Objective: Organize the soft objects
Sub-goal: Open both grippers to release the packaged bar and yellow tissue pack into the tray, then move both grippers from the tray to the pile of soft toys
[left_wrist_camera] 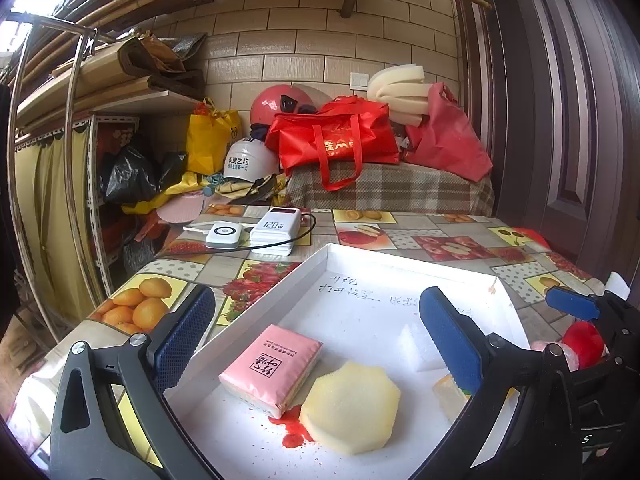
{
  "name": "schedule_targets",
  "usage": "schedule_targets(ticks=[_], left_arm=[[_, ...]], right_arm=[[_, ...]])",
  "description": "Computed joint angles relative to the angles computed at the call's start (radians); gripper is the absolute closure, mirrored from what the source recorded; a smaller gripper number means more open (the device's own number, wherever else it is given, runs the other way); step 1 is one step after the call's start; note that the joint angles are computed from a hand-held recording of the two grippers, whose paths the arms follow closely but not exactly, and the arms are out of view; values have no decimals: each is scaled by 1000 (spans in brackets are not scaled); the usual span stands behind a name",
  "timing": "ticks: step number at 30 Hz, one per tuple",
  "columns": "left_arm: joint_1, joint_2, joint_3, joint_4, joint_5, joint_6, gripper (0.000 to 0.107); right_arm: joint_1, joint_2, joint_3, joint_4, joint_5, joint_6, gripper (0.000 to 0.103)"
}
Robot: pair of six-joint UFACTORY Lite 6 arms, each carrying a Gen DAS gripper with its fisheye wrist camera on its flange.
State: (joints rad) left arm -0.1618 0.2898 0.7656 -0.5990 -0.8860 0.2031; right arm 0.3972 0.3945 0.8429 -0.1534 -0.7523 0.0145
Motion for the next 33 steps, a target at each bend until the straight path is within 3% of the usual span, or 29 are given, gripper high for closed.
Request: schedule_targets(ticks=[24, 33], left_arm=[[-3, -22, -24, 4, -7, -14, 4], [-25, -41, -57, 11, -21, -35, 4]], right_arm=[[-10, -34, -69, 2, -96, 12, 0], [-69, -121, -192, -163, -102, 56, 0]])
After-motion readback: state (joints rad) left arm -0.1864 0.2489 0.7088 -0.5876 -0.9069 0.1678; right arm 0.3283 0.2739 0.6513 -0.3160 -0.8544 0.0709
